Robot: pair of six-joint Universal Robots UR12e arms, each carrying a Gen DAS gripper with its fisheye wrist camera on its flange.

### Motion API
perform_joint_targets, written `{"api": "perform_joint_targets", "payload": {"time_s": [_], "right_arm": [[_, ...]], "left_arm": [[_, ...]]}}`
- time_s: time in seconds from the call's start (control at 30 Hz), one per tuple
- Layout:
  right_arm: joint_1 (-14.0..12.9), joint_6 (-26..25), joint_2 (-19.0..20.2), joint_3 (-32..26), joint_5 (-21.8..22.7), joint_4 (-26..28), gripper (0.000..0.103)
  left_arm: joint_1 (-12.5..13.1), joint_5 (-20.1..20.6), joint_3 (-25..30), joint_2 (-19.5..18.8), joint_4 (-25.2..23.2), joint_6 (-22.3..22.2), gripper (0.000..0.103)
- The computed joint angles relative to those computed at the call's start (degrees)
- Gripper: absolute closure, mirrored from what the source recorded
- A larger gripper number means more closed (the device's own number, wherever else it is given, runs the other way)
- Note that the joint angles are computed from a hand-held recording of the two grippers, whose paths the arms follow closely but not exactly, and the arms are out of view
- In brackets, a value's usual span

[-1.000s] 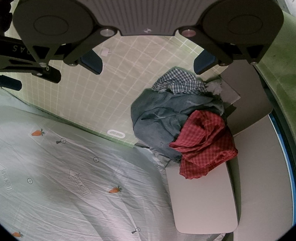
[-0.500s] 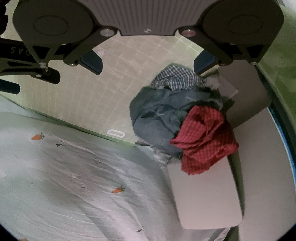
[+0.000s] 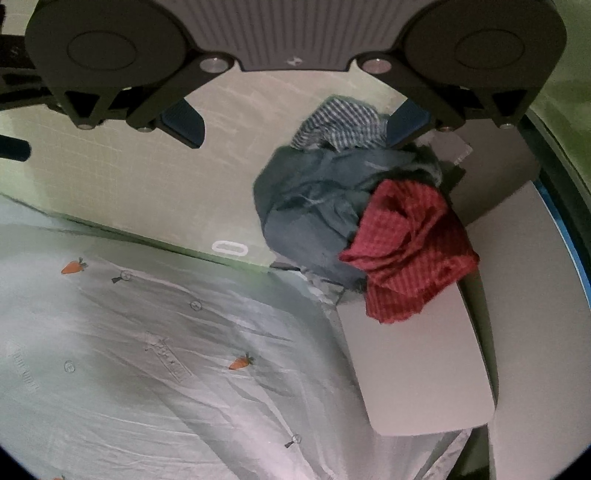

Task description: Fold clothes

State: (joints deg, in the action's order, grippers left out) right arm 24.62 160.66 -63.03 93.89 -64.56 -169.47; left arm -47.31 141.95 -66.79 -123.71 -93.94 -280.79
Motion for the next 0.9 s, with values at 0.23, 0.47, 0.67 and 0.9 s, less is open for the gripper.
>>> {"api": "perform_joint_targets", "payload": {"time_s": [0.23, 0.47, 0.67, 0.9], "right_arm": [[0.1, 0.7, 0.1, 0.0, -0.8, -0.4, 0.0], [0.5, 2.8, 0.7, -0.7, -3.1, -0.4, 0.0], [1.5, 4.2, 1.5, -1.6, -4.7, -0.2, 0.0], [3.4, 6.2, 3.4, -4.0, -7.1, 0.0, 0.0]], "left_arm": [[0.3, 0.0, -1.0, 0.5, 0.3, 1.0, 0.0], [1.0, -2.3, -4.1, 1.6, 5.8, 2.7, 0.0], [1.8, -2.6, -6.9, 2.9, 8.7, 4.3, 0.0], [3.3, -3.1, -11.7, 5.3, 13.1, 6.9, 0.0]]}}
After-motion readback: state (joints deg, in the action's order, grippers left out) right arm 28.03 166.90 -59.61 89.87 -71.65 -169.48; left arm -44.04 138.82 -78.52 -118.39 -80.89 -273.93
